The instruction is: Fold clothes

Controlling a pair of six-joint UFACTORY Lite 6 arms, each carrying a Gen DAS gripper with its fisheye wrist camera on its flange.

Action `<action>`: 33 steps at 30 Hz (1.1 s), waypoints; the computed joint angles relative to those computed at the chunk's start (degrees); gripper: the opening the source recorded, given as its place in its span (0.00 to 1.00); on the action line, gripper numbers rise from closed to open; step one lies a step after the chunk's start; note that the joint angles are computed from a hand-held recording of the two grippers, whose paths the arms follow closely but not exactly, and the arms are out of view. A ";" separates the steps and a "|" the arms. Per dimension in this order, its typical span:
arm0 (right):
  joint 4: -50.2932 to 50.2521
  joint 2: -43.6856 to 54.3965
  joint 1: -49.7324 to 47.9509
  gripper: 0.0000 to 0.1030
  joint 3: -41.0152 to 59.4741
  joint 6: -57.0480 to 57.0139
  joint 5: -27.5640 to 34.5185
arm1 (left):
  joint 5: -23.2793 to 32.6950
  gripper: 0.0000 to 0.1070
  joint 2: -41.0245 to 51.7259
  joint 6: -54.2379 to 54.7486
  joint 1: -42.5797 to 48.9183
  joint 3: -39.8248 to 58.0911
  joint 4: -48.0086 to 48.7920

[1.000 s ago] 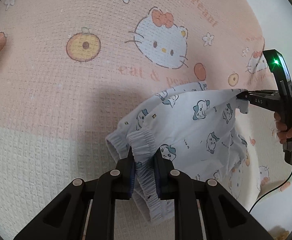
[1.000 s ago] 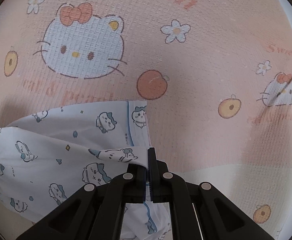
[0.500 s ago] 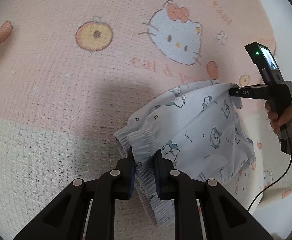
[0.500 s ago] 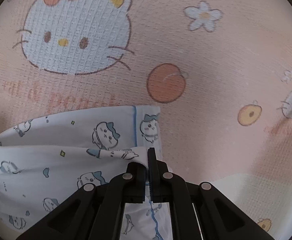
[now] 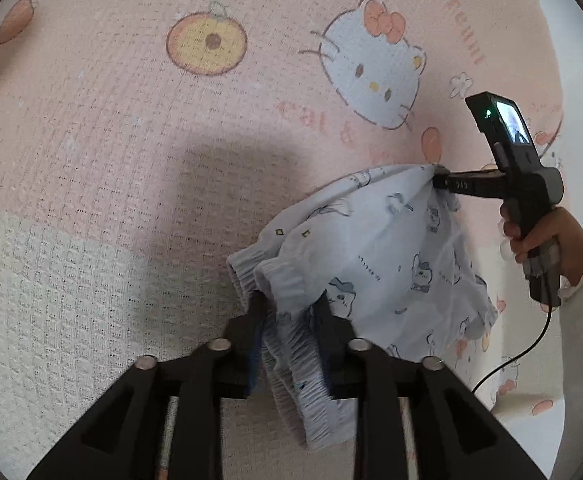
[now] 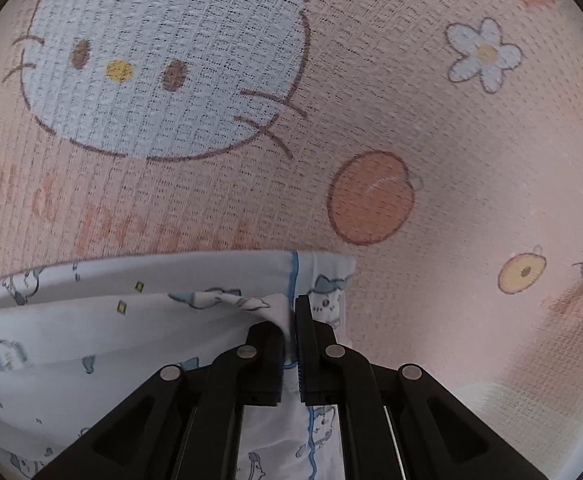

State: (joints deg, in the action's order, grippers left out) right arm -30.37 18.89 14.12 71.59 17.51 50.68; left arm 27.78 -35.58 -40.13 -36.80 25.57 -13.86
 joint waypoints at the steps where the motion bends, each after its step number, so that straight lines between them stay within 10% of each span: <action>1: 0.84 0.93 -0.32 0.04 0.79 -1.08 0.06 | 0.23 0.52 -0.79 -0.36 0.33 -0.31 0.12; 2: 1.68 1.87 -0.64 0.05 1.60 -2.16 0.14 | 0.51 0.66 -2.11 -1.64 0.54 -0.80 0.96; 12: 10.18 -3.05 -8.41 0.54 1.31 -13.40 -2.32 | 2.41 0.67 -3.94 -9.54 0.85 0.41 8.94; 23: 19.94 -8.54 -19.09 0.55 -5.57 -18.37 -10.03 | 2.44 0.66 1.18 -22.04 -4.28 3.13 22.85; 27: 17.03 -11.27 -20.39 0.54 -12.78 -14.30 -19.70 | 2.99 0.33 1.20 -29.62 -6.09 2.33 30.61; 31: 17.29 -11.76 -22.24 0.08 -15.69 -10.54 -23.85 | 1.39 0.30 1.94 -28.25 -4.46 1.83 28.97; 33: 15.86 -7.05 -25.29 0.09 -11.97 -8.19 -23.82 | 1.67 0.30 2.44 -30.56 -4.79 1.91 30.68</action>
